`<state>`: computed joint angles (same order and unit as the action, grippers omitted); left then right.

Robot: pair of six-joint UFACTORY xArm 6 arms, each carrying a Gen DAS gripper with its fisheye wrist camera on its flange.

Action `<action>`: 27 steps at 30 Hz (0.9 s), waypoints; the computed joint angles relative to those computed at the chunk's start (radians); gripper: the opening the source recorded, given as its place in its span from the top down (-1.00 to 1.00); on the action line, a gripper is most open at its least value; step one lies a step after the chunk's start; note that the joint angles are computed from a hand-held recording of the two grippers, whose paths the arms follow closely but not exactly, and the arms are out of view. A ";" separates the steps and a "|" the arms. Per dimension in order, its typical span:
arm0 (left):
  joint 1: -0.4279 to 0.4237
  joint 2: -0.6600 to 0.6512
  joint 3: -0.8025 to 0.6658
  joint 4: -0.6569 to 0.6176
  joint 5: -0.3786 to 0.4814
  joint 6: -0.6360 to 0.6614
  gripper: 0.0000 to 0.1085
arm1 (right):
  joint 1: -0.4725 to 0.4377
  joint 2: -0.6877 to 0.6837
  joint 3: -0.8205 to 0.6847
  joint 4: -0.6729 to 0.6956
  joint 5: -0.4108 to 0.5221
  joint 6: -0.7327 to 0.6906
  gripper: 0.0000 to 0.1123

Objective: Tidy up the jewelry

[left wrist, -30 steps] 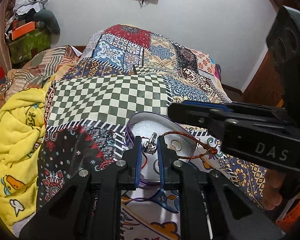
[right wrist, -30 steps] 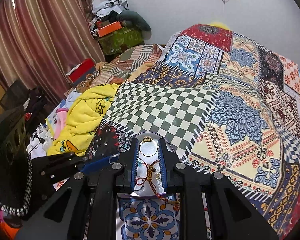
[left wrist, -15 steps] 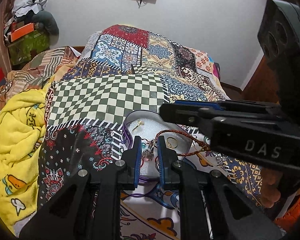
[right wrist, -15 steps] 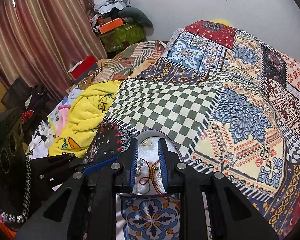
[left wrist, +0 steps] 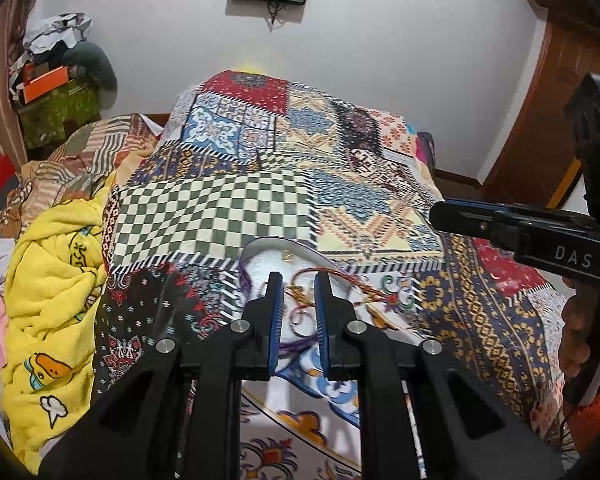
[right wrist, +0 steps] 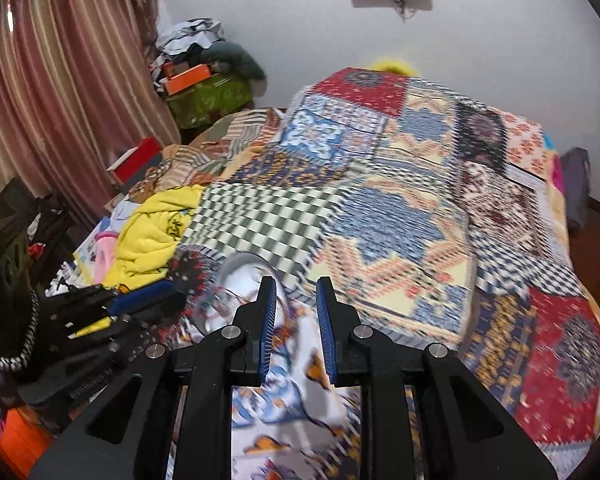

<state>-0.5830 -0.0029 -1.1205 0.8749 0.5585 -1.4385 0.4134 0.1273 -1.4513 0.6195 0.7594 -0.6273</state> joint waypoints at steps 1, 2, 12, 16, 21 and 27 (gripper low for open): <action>-0.007 0.003 -0.006 -0.005 0.002 0.007 0.75 | -0.008 -0.013 0.017 -0.007 -0.003 0.003 0.67; -0.017 0.009 -0.014 -0.014 0.002 0.018 0.75 | -0.015 -0.021 0.027 -0.013 -0.005 0.005 0.67; -0.074 0.125 -0.117 -0.132 -0.013 0.145 0.75 | -0.081 -0.058 0.123 -0.096 0.016 0.029 0.67; -0.086 0.190 -0.168 -0.203 -0.018 0.218 0.75 | -0.099 -0.061 0.153 -0.111 0.031 0.021 0.67; -0.092 0.269 -0.236 -0.275 -0.022 0.302 0.75 | -0.117 -0.058 0.171 -0.113 0.043 0.006 0.67; -0.073 0.356 -0.302 -0.387 -0.045 0.380 0.75 | -0.126 -0.038 0.163 -0.100 0.061 -0.009 0.67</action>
